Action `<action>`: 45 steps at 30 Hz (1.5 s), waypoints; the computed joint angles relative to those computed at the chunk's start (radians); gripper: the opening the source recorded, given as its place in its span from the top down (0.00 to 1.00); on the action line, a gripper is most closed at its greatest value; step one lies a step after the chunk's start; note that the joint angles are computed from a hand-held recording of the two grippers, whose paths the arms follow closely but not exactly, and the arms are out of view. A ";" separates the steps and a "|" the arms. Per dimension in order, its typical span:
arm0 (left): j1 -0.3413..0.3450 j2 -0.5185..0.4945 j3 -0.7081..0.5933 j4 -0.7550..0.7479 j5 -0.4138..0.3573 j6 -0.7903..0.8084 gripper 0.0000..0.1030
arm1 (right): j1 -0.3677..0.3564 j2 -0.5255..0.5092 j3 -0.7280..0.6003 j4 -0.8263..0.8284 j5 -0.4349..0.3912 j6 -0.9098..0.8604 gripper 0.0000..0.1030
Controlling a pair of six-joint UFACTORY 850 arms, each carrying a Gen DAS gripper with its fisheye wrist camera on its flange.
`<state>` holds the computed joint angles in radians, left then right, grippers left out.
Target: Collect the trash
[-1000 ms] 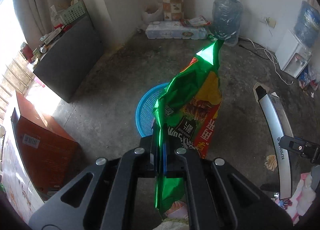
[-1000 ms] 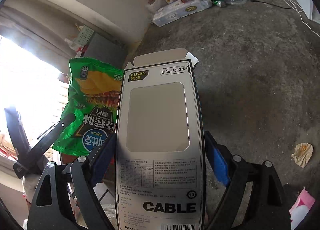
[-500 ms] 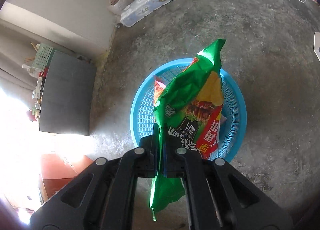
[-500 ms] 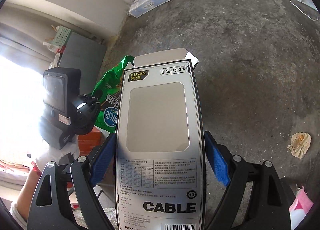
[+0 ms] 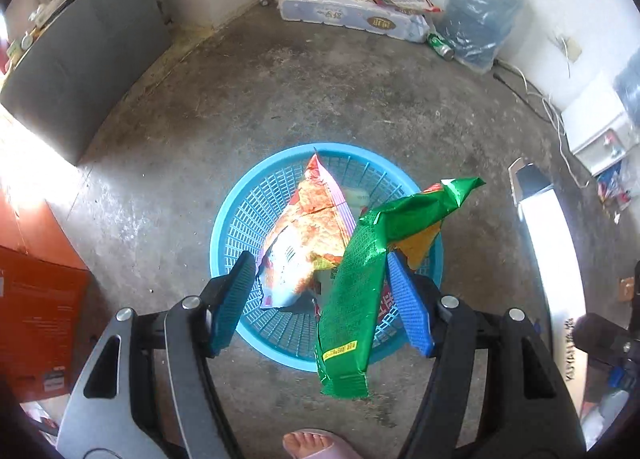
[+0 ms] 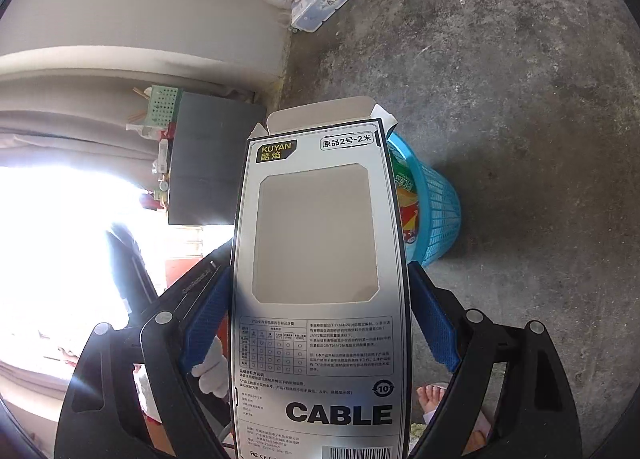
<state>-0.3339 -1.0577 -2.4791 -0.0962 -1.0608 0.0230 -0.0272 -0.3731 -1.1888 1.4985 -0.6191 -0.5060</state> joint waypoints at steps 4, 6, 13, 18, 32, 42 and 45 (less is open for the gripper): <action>0.043 0.082 0.083 -0.049 0.030 0.013 0.38 | 0.023 -0.094 -0.059 0.210 -0.040 -0.120 0.19; 0.060 0.136 0.136 -0.060 0.050 0.035 0.38 | 0.042 -0.171 -0.119 0.267 -0.070 -0.143 0.18; 0.128 0.363 0.369 -0.118 0.095 0.173 0.38 | 0.117 -0.412 -0.392 -0.223 0.033 0.316 0.17; 0.177 0.497 0.520 -0.163 0.102 0.240 0.38 | 0.147 -0.421 -0.467 -0.476 0.075 0.436 0.16; 0.307 0.807 0.874 -0.291 0.206 0.325 0.38 | 0.133 -0.364 -0.469 -0.595 0.153 0.473 0.12; 0.373 0.998 1.038 -0.333 0.265 0.368 0.38 | 0.118 -0.220 -0.343 -0.453 0.242 0.352 0.12; 0.392 1.077 1.094 -0.377 0.277 0.377 0.36 | 0.125 -0.105 -0.243 -0.412 0.263 0.281 0.12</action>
